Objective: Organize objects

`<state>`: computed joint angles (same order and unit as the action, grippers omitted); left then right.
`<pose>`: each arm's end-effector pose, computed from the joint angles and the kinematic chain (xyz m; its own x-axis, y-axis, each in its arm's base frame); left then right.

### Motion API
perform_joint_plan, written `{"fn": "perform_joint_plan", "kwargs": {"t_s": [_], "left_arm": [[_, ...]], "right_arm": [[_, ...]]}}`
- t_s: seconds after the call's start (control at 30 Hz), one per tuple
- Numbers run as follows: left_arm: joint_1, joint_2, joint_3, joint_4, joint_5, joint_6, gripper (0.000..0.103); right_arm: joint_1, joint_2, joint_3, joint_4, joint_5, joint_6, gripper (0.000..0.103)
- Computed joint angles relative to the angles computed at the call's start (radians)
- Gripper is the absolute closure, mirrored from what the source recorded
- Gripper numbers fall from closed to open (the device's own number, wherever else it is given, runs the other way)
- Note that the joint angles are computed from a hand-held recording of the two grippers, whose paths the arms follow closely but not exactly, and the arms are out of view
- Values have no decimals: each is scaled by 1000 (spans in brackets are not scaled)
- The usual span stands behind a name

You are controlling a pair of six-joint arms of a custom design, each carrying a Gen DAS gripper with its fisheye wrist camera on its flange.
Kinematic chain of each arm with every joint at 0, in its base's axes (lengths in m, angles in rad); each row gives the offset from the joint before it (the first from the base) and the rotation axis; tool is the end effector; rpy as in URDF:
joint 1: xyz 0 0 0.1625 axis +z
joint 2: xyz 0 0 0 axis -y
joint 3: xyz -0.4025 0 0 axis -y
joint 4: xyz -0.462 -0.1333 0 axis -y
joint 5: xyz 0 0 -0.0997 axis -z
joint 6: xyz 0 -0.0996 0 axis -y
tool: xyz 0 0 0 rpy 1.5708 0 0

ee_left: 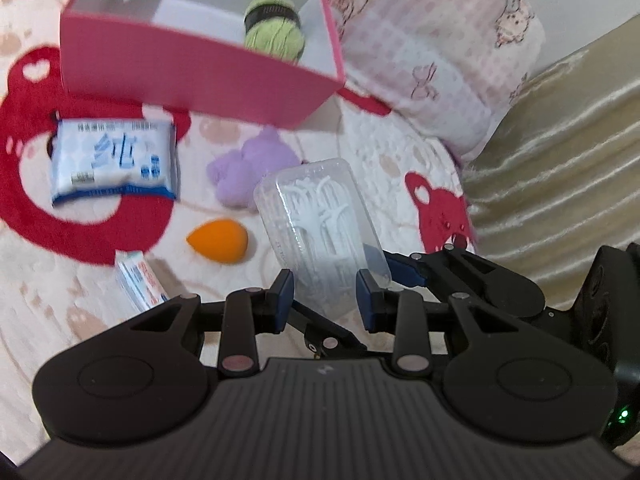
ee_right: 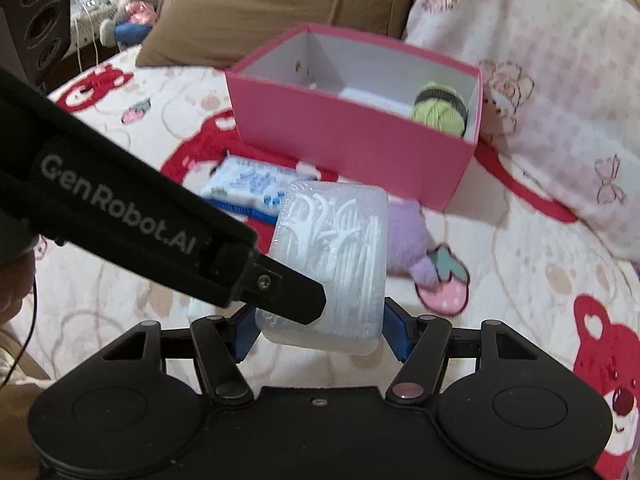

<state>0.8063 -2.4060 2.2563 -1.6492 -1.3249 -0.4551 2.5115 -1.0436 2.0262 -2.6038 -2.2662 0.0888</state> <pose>-0.0783 -0.3092 0.4299 -0.9594 0.2583 -0.1136 0.2812 0.9091 -0.3073 0.4952 -0.2752 0.0546 -0.5482 -0.5468 0.6329 -0.7613 0.6395 -0.1069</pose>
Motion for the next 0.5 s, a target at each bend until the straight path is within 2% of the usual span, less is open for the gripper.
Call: {"fn": "perform_joint_plan", "kwargs": {"t_s": [0.5], "left_arm": [[-68, 35, -92, -25, 103, -11, 69]], "right_arm": [[16, 48, -76, -171, 4, -192, 35]]}}
